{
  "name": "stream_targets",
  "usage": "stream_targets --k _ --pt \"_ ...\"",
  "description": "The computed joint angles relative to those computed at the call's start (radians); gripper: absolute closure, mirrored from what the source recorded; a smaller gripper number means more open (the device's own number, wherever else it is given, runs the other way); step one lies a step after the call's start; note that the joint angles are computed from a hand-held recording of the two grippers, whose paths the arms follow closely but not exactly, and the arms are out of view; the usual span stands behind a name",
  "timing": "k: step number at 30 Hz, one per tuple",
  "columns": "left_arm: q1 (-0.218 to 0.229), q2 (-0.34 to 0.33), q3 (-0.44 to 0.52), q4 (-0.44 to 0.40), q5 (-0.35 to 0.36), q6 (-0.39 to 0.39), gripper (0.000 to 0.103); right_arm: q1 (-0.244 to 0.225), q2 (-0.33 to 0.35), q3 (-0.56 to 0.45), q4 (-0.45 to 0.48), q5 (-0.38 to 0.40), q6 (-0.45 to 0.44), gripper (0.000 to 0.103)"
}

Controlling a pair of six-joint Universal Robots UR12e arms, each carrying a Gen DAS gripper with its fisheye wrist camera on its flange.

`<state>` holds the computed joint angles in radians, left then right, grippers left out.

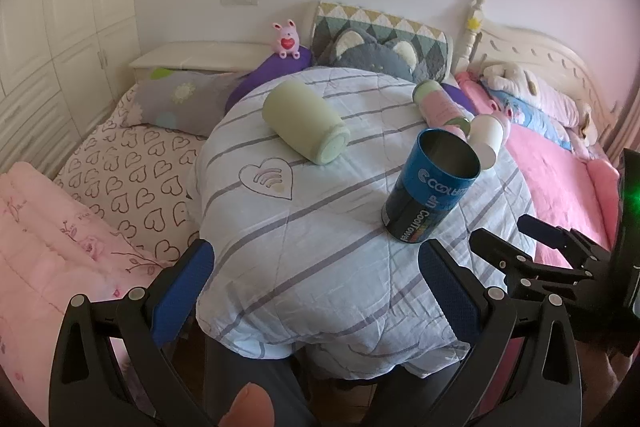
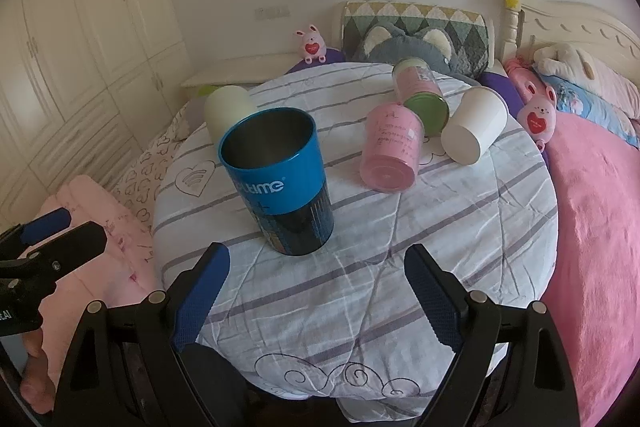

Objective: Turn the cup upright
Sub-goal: 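Open the left gripper and pull it back from the standing can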

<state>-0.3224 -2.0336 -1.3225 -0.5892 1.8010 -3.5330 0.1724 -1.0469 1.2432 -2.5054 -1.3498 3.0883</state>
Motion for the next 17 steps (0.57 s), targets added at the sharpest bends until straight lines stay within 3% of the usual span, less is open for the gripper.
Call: stream_targets --k 7,17 --pt "-0.015 -0.017 0.034 -0.052 0.083 0.017 0.000 0.000 0.000 0.001 -0.010 -0.006 0.013 0.013" --pt "-0.014 -0.010 0.023 0.002 0.042 0.038 0.000 -0.004 -0.006 0.007 -0.025 -0.012 0.024 0.013"
